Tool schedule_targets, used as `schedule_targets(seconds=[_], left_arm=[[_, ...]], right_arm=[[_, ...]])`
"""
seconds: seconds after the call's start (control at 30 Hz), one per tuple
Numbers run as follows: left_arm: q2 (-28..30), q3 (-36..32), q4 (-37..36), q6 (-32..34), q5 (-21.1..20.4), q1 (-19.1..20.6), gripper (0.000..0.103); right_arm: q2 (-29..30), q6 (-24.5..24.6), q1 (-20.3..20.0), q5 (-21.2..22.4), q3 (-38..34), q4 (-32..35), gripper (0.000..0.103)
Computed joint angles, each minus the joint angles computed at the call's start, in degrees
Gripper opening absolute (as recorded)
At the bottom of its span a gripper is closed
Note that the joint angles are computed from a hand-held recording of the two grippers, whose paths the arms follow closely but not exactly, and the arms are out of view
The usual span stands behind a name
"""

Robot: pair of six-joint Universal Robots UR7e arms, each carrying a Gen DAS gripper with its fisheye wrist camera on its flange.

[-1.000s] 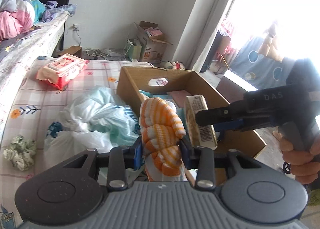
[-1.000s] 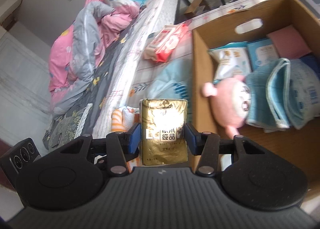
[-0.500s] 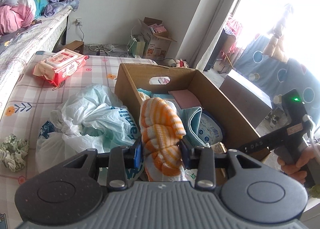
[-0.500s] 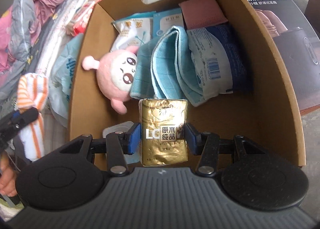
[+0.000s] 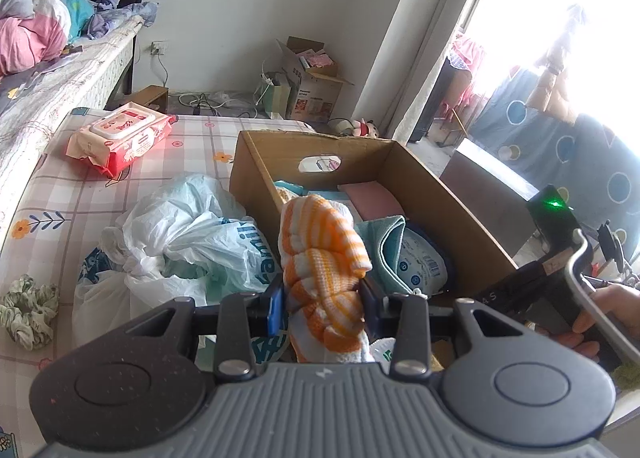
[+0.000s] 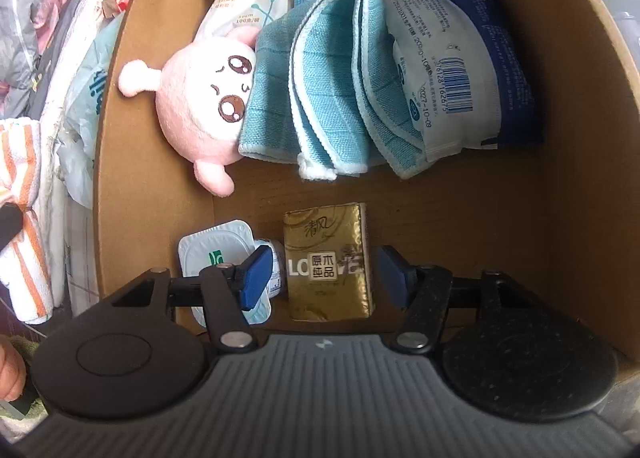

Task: Organize soft objects
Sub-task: 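Carry the gold pack into the box with the right gripper while the left gripper carries the striped cloth there, then lower the striped cloth into the box with the left gripper while the right gripper withdraws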

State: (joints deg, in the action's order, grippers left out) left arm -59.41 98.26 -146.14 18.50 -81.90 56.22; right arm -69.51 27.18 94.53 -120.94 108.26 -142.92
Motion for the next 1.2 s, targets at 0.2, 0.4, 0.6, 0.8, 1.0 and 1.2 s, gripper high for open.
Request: schedule_targets(seconds=[0.2,0.4,0.6,0.8,1.0,1.2], left_arm=[[1.13,-1.27,2.48,1.12,-2.93,-1.87,0.040],[6.93,-5.47,8.74,-1.63,-5.61,-4.66,0.040],[13.89,-7.20,9.08,-4.51,-4.69,-8.24,0.040],[20.21,-9.39,9.87,-8.20,-4.71,-9.71,0.042],[21.13,-10.22,12.43,-9.62,-5.76,-9.02,0.043],[18.20,-9.27,11.72,-8.39,-5.88,-8.51,0.045]], right_arm=[[-6.35,-2.22,2.41,2.02,8.61,-18.75,0.058],[-13.69,-4.06,5.63,-1.68,18.46,-36.82,0.062],[-20.50,-2.02,5.30,-2.76,27.59,-46.46,0.062],[-24.31,0.13,4.16,-3.00,33.93,-52.00,0.062],[-25.40,0.99,3.55,-2.72,36.33,-53.88,0.062],[-24.55,0.73,3.87,-2.54,35.44,-53.68,0.062]])
